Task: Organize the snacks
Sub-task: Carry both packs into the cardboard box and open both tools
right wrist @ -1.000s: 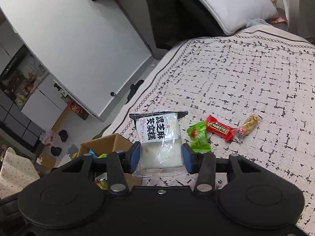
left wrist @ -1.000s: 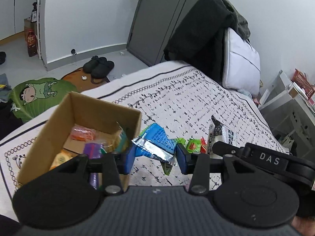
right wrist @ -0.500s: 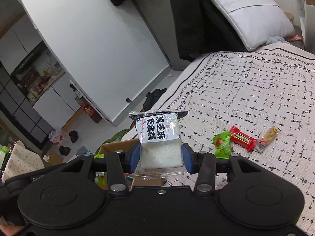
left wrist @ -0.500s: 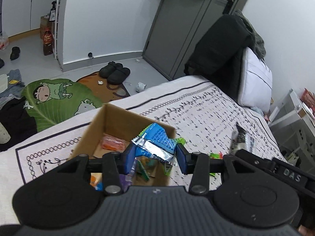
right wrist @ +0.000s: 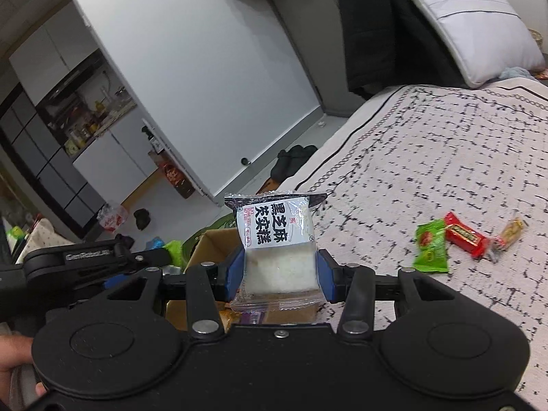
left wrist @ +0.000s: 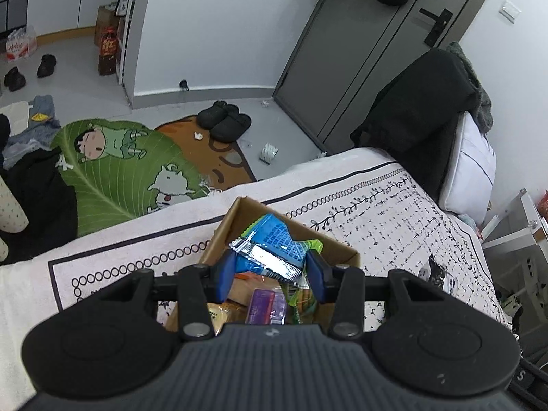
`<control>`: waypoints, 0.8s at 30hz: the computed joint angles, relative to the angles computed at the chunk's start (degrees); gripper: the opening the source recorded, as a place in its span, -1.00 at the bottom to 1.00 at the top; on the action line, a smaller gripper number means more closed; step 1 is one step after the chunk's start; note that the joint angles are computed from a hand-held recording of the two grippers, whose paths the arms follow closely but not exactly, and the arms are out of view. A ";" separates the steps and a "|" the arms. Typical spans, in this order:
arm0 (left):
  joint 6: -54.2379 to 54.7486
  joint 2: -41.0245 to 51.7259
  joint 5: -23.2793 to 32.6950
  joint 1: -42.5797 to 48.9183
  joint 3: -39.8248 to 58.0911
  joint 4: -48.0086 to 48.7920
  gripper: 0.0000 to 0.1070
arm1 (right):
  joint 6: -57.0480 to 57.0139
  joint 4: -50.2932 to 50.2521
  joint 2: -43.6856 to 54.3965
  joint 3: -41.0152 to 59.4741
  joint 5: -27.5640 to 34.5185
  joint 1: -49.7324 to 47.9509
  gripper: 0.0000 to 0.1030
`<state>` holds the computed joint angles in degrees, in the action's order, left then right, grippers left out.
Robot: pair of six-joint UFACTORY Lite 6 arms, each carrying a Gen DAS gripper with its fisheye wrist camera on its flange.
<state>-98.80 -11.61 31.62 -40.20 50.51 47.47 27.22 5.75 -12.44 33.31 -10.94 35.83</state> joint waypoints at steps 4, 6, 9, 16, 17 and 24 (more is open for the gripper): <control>0.36 -0.47 -2.54 1.92 -2.05 -0.59 -0.16 | -3.44 3.45 2.31 1.45 -0.75 1.88 -0.14; 0.69 -0.72 -4.35 3.14 -3.21 -0.67 -0.11 | -5.27 5.36 4.10 2.55 -1.13 2.80 -0.14; 4.83 -0.96 -7.71 6.16 -4.59 -5.16 -0.04 | -5.38 5.70 6.68 4.39 -1.34 3.48 -0.14; 10.38 -1.55 -9.33 9.03 -5.78 -9.87 0.02 | -13.13 13.91 11.46 9.20 -0.56 5.76 -0.14; 11.88 -1.59 -9.36 9.44 -5.65 -11.11 0.02 | -13.66 14.58 11.92 9.72 -0.48 5.89 -0.14; 18.09 -2.89 -7.94 10.79 -5.57 -15.77 0.10 | -17.63 18.70 13.85 12.34 -0.31 7.52 -0.08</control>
